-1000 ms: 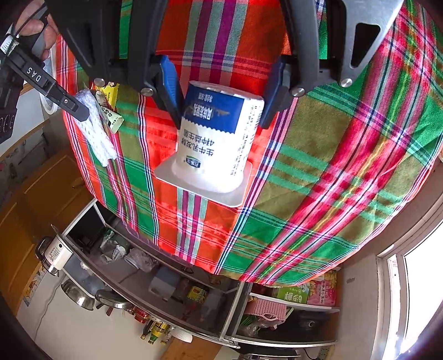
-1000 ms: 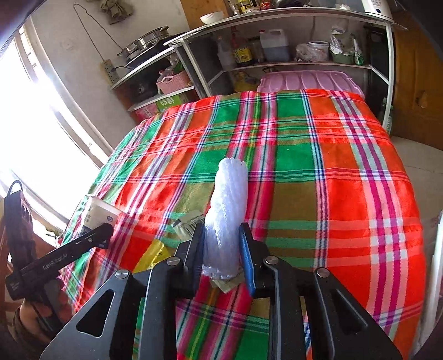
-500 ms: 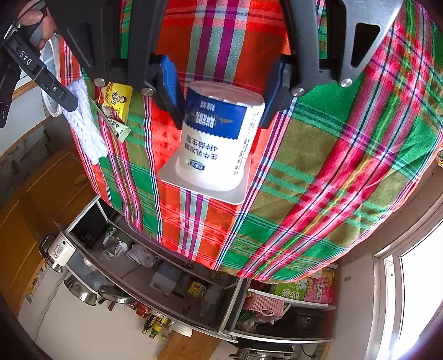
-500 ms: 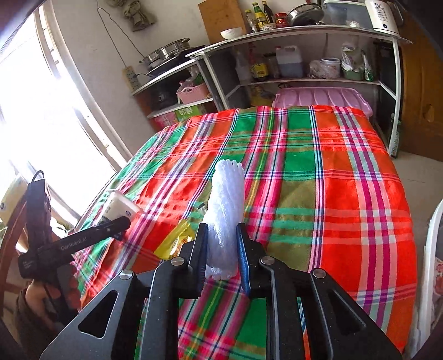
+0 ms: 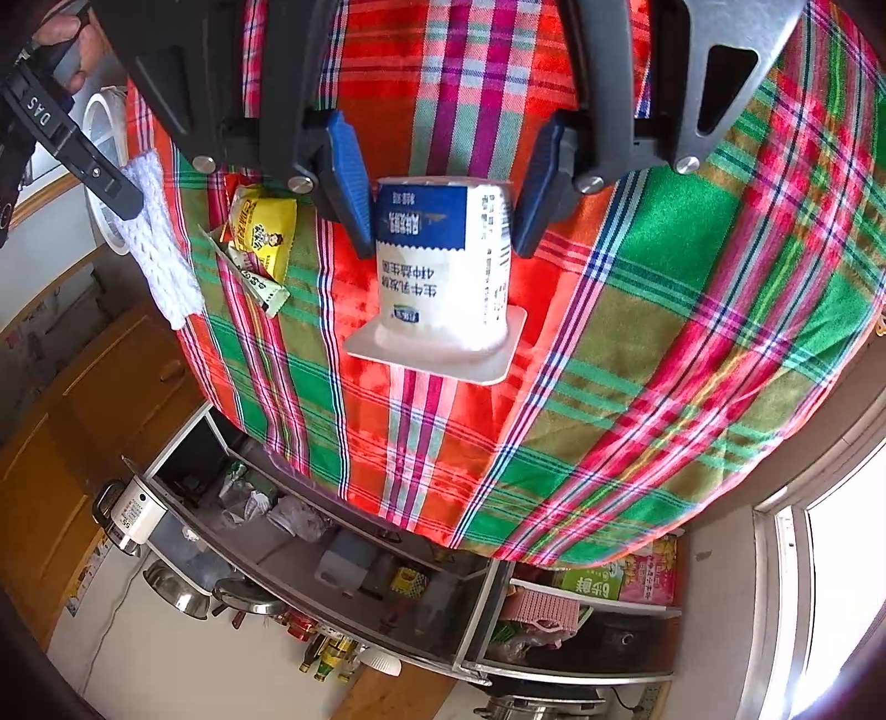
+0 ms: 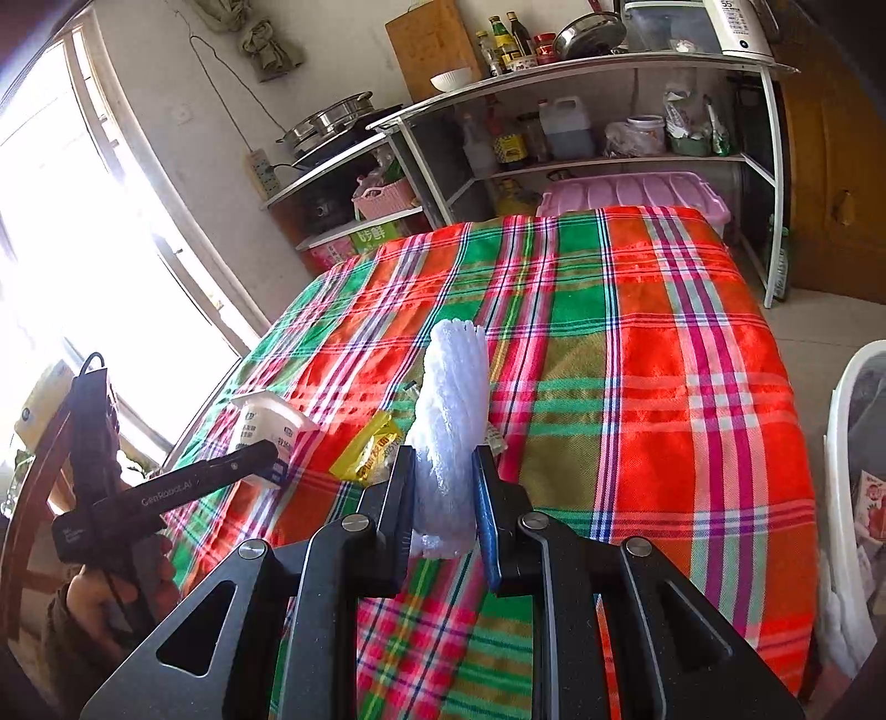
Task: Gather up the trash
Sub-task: 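Lift and carry the yogurt cup with the left tool and foam net with the right tool over the bin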
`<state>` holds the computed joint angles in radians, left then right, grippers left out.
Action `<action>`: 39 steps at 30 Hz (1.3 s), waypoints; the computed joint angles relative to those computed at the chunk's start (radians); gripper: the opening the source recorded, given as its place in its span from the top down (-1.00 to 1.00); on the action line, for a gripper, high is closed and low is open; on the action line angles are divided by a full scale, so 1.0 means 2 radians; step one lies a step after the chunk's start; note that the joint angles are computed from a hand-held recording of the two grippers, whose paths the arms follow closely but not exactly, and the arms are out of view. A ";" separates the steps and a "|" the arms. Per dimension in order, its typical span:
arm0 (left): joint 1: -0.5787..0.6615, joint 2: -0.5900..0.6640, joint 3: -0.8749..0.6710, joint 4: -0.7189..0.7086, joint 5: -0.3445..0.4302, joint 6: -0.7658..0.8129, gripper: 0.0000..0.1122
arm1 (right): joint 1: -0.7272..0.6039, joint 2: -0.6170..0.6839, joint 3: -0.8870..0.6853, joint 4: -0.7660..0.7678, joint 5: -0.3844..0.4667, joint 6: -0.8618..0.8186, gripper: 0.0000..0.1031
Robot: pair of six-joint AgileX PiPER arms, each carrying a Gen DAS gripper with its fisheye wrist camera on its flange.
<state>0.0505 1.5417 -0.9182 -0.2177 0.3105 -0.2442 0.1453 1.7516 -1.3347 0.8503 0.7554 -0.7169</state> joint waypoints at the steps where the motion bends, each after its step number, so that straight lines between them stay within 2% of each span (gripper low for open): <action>1: -0.005 0.003 -0.006 0.040 0.004 -0.041 0.06 | -0.002 -0.002 0.003 0.003 0.002 -0.002 0.60; 2: -0.009 0.008 -0.013 0.060 0.008 -0.061 0.01 | -0.004 -0.005 0.007 0.005 0.002 -0.006 0.60; 3: -0.011 0.013 -0.017 0.084 0.006 -0.086 -0.15 | -0.006 -0.005 0.009 0.006 0.003 -0.009 0.60; 5: -0.013 0.025 -0.030 0.121 0.012 -0.125 -0.18 | -0.008 -0.010 0.014 0.007 0.002 -0.012 0.60; 7: -0.010 0.033 -0.034 0.118 0.010 -0.128 -0.17 | -0.012 -0.012 0.017 0.010 0.003 -0.014 0.60; 8: -0.014 0.033 -0.034 0.147 0.009 -0.157 -0.16 | -0.013 -0.012 0.018 0.011 0.004 -0.014 0.60; 10: -0.021 0.028 -0.029 0.182 0.004 -0.188 0.10 | -0.015 -0.013 0.019 0.010 0.005 -0.014 0.60; 11: -0.022 0.027 -0.030 0.170 0.007 -0.175 0.11 | -0.015 -0.013 0.019 0.010 0.005 -0.015 0.60; 14: -0.034 0.023 -0.031 0.203 0.015 -0.205 0.12 | -0.020 -0.012 0.019 0.016 0.006 -0.021 0.60; 20: -0.062 0.003 -0.033 0.205 0.021 -0.215 0.12 | -0.044 -0.019 0.027 0.040 0.013 -0.040 0.60; 26: -0.126 -0.008 -0.058 0.248 0.040 -0.261 0.12 | -0.093 -0.027 0.030 0.061 0.034 -0.062 0.60; 30: -0.174 0.004 -0.096 0.272 0.063 -0.284 0.12 | -0.129 -0.032 0.031 0.064 0.048 -0.071 0.60; 39: -0.254 0.057 -0.187 0.278 0.092 -0.291 0.12 | -0.214 -0.037 0.022 0.070 0.080 -0.091 0.60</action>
